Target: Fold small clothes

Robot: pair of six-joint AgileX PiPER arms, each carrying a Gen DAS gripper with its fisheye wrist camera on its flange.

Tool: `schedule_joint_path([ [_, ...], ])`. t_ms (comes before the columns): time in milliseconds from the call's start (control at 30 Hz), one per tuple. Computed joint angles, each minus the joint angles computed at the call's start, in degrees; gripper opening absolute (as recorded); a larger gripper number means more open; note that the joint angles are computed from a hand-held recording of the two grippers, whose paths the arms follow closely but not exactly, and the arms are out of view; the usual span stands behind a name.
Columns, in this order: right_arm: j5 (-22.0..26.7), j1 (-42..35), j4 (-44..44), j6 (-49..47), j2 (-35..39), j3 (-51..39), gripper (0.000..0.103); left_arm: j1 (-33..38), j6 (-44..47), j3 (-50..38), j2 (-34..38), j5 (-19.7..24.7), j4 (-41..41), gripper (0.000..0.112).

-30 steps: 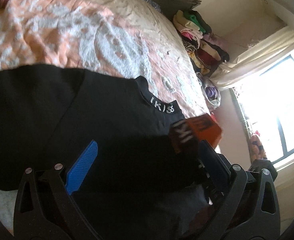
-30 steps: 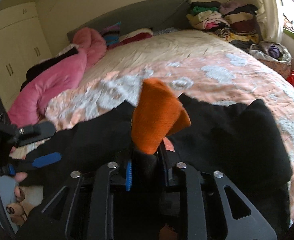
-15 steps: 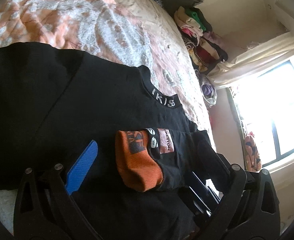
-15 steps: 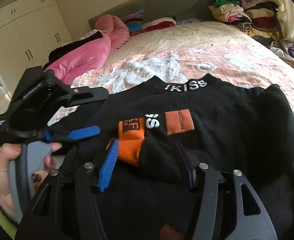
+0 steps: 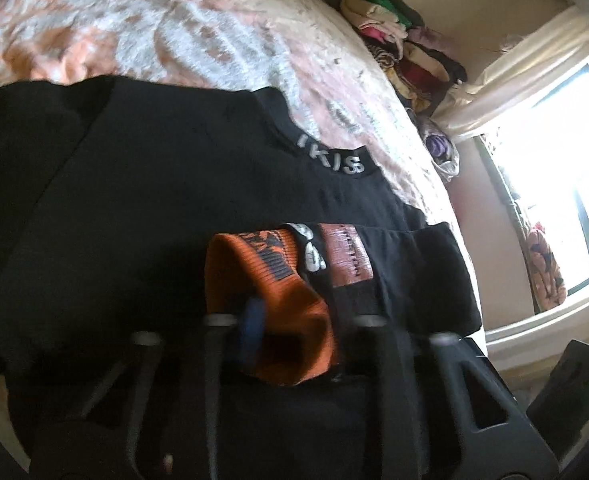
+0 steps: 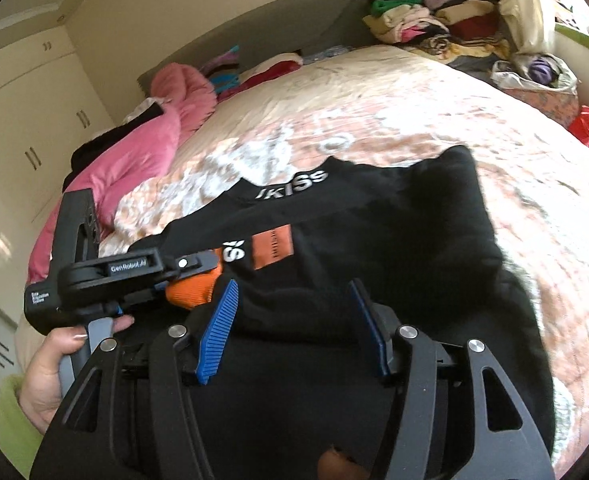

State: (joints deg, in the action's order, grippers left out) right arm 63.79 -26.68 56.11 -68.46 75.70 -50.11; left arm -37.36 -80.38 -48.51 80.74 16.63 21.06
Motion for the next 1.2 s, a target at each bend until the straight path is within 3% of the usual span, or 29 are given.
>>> schedule_joint_path([
  [67, 0.4, -1.2, 0.0, -0.3, 0.3, -0.3, 0.055, -0.7, -4.4, -0.1, -0.6, 0.0, 5.2, 0.003],
  [167, 0.7, -3.0, 0.0, -0.9, 0.9, -0.8, 0.055, -3.2, -9.9, -1.9, -2.8, 3.3, 13.3, 0.002],
  [300, 0.7, -4.9, 0.1, -1.1, 1.6, -1.6, 0.055, -9.5, -18.2, -5.0, -6.7, 11.8, 26.4, 0.002],
  [400, 0.5, -6.3, 0.2, -1.4, 2.0, -2.1, 0.055, -13.1, -21.4, -6.5, -9.2, 17.7, 31.5, 0.002],
  [567, -2.1, -6.0, -0.5, -0.6, 2.3, -2.6, 0.055, -11.8, -16.9, -6.1, -9.1, 19.9, 25.5, 0.002],
  [767, -6.8, -3.5, -1.9, 0.7, 2.5, -2.4, 0.055, -7.5, -12.4, -2.9, -8.3, 17.8, 18.1, 0.002],
  [1033, -13.9, 1.6, -4.0, 2.8, 3.5, -3.7, 0.055, -11.6, -15.3, -4.7, -9.4, 28.8, 23.0, 0.003],
  [1200, -19.0, 4.8, -8.8, 7.9, 6.5, -5.9, 0.055, -13.7, -14.9, -6.3, -8.8, 31.3, 24.2, 0.006],
])
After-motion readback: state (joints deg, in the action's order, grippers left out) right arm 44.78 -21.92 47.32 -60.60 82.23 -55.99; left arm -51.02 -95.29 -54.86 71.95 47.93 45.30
